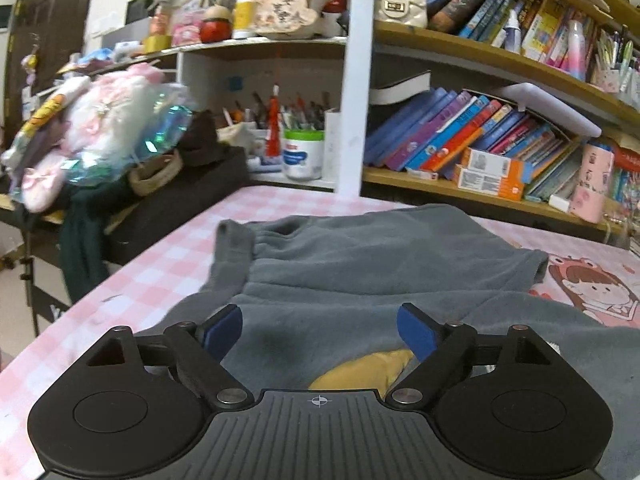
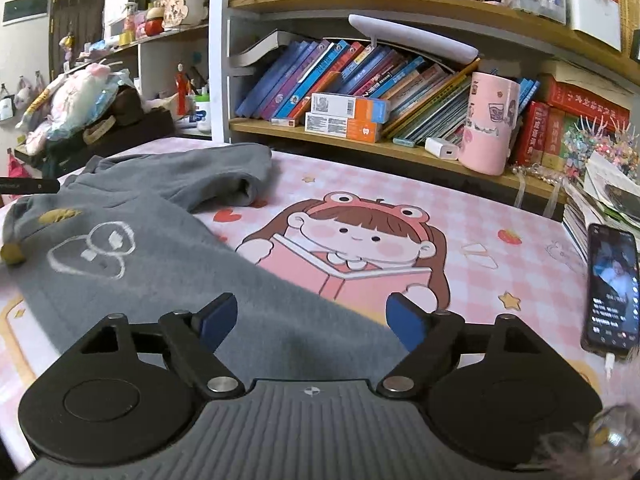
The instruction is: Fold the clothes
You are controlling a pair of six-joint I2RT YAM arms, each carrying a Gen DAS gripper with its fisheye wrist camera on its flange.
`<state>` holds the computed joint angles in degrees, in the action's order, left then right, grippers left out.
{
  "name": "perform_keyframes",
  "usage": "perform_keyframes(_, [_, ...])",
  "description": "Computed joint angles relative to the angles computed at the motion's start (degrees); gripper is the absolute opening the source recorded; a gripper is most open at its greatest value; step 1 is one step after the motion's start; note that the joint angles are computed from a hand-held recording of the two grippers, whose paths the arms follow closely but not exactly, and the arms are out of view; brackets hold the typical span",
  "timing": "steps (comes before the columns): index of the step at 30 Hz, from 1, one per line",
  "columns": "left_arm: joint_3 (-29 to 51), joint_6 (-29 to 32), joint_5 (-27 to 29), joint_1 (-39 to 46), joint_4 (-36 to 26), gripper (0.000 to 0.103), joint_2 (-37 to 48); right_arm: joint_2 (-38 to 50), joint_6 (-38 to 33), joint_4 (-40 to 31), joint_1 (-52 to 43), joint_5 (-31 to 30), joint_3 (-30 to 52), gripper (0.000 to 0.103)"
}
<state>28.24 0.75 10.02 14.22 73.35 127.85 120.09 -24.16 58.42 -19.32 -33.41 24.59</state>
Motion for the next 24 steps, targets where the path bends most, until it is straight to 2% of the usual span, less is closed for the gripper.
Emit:
perform_keyframes(11, [9.4,2.5,4.9,-2.8,-4.8,0.096,3.9,3.0,9.6,-7.3,13.0,8.2,12.4,0.085])
perform_keyframes(16, [11.7,1.7,7.2,-2.3,-8.4,0.098,4.1,5.2,17.3,-12.2,16.3,10.9,21.3,0.085])
perform_keyframes(22, [11.9,1.0,1.7,-4.1,-10.1,0.101,3.4,9.9,27.4,-22.1,18.9,12.1,35.5,0.085])
perform_keyframes(24, [11.4,1.4,0.8,-4.4,-9.0,0.103,3.4,11.9,29.4,-24.7,19.8,12.4,39.9,0.085])
